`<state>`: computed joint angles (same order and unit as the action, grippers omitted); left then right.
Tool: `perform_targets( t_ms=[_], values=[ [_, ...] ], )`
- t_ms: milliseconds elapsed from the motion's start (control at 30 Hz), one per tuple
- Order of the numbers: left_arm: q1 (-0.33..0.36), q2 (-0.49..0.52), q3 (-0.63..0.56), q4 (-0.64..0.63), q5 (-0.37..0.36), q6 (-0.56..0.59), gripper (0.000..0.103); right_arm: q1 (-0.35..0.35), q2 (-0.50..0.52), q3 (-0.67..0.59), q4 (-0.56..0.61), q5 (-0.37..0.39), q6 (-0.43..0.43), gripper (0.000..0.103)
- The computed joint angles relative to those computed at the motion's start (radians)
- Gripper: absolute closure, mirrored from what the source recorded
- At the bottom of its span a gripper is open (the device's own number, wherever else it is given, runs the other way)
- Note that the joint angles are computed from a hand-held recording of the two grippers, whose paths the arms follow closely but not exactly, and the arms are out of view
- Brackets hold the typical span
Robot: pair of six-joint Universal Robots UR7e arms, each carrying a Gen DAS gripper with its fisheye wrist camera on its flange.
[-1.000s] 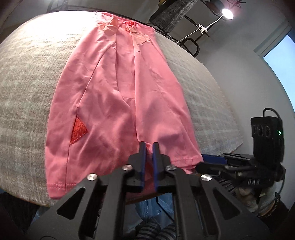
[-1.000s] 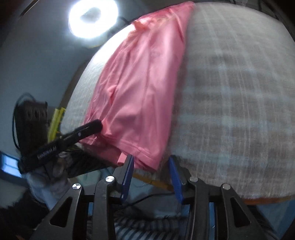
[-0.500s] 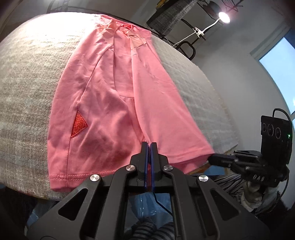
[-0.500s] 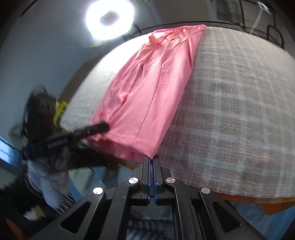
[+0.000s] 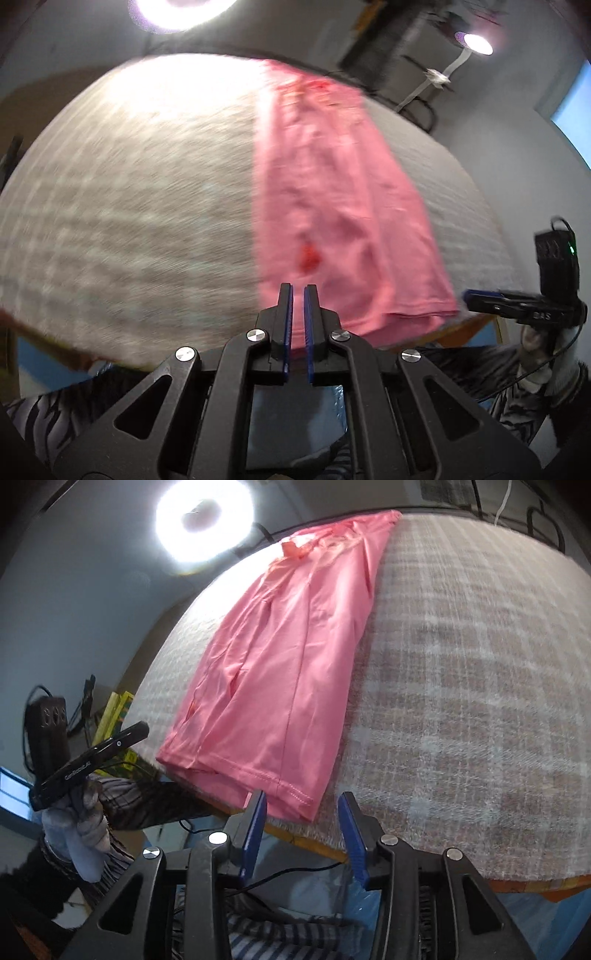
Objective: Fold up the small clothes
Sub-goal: 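Close the right tool on the hem while the left tool grasps the hem, then lift the hem with both tools toward the collar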
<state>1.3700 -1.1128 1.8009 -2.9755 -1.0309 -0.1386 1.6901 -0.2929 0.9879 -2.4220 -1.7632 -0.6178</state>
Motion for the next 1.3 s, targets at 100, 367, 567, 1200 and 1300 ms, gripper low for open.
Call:
perform_targets(
  t_ms=[100,367,567,1200,1300],
  values=[
    [0.033,-0.002,-0.016,0.042,-0.046,-0.041,0.100,-0.009,0.024,-0.050,0.069,0.029,0.052,0.062],
    [0.083,0.008,-0.056,0.155,-0.218,-0.126,0.077,-0.009,0.072,-0.124,0.172,0.043,0.093,0.063],
    [0.072,0.020,-0.075,0.177,-0.211,-0.108,0.069,-0.015,0.085,-0.155,0.185,0.061,0.128,0.062],
    [0.025,0.016,-0.049,0.138,-0.061,0.000,0.094,0.029,0.069,-0.054,0.017,-0.040,0.008,0.048],
    [0.026,0.027,-0.064,0.152,-0.053,0.004,0.089,0.030,0.079,-0.078,0.047,-0.029,0.014,0.053]
  ],
)
